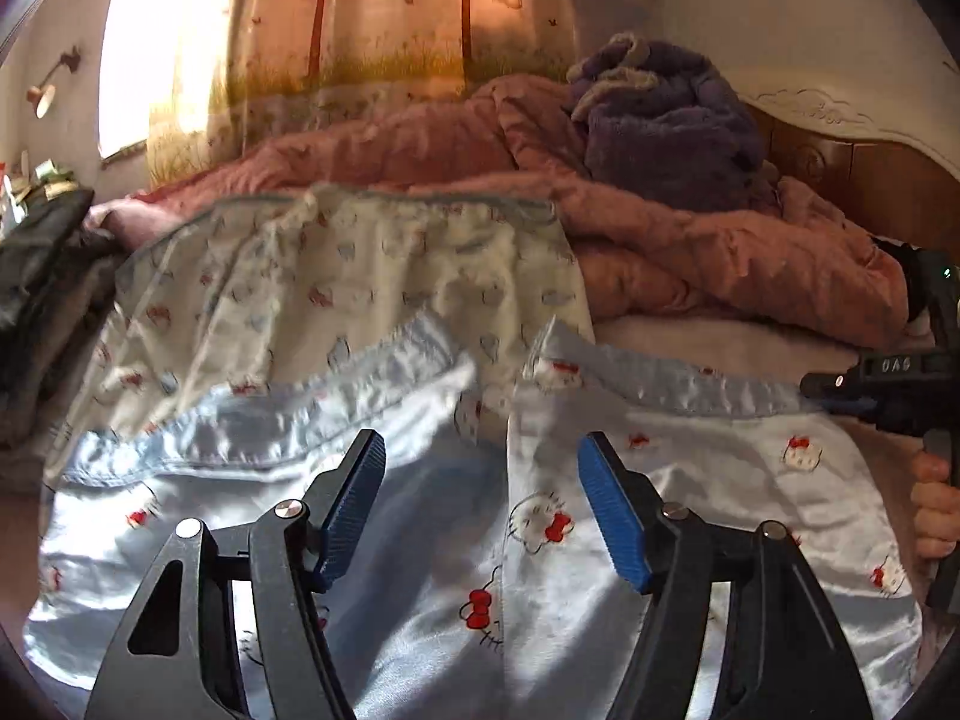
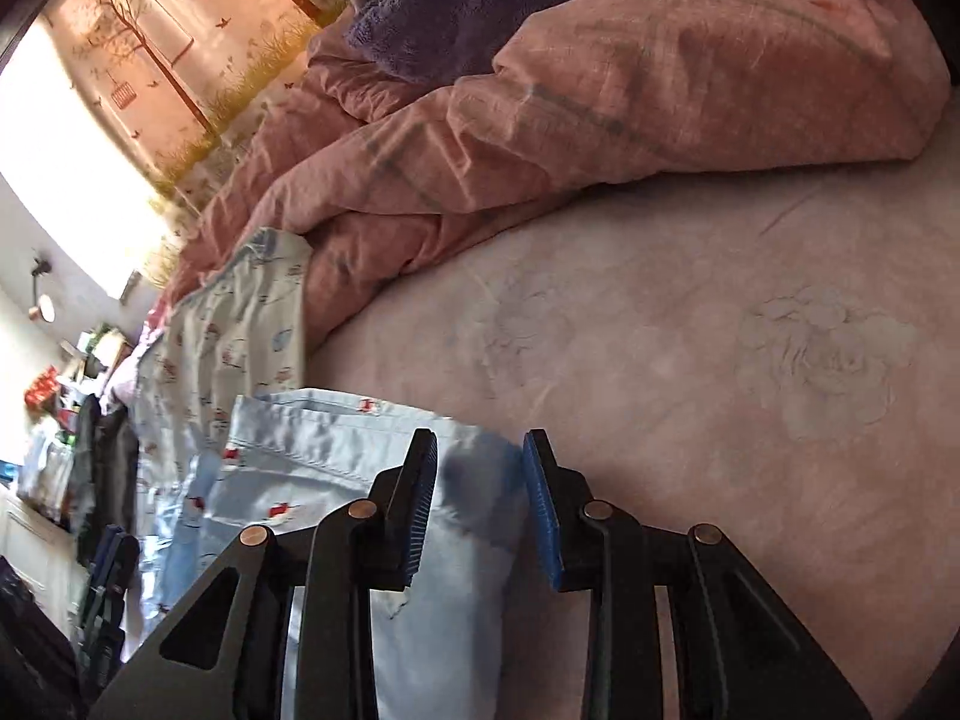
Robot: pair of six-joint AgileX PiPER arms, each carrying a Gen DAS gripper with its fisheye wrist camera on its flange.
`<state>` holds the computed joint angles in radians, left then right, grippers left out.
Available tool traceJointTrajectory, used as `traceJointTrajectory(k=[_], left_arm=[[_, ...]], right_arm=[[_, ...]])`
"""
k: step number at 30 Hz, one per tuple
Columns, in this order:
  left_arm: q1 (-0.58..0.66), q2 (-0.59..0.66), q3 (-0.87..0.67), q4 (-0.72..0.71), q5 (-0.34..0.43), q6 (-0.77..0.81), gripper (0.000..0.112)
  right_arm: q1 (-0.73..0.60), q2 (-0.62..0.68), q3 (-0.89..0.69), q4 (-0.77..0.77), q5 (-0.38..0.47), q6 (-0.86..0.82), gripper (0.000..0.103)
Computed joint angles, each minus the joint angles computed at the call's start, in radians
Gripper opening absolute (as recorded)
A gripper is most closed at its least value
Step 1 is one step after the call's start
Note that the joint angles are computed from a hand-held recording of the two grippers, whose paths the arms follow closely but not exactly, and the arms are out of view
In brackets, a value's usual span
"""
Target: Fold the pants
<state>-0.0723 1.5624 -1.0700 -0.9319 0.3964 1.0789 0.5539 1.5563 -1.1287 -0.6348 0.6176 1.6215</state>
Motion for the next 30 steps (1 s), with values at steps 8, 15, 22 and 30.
traceJointTrajectory(k=[8, 15, 22, 30], left_arm=[[0.08, 0.067, -0.075, -0.009, 0.176, -0.076, 0.068], [0.044, 0.045, -0.053, 0.04, 0.118, -0.087, 0.07], [0.052, 0.073, -0.084, 0.064, 0.163, -0.104, 0.073], [0.018, 0.076, -0.081, 0.141, 0.155, -0.136, 0.071]], right_arm=[[-0.079, -0.022, 0.086, 0.116, -0.155, -0.07, 0.031], [0.02, -0.029, 0.084, -0.17, -0.02, 0.285, 0.002], [0.156, 0.035, -0.091, -0.243, 0.35, 0.193, 0.002], [0.082, 0.003, -0.021, -0.175, 0.256, 0.18, 0.048]])
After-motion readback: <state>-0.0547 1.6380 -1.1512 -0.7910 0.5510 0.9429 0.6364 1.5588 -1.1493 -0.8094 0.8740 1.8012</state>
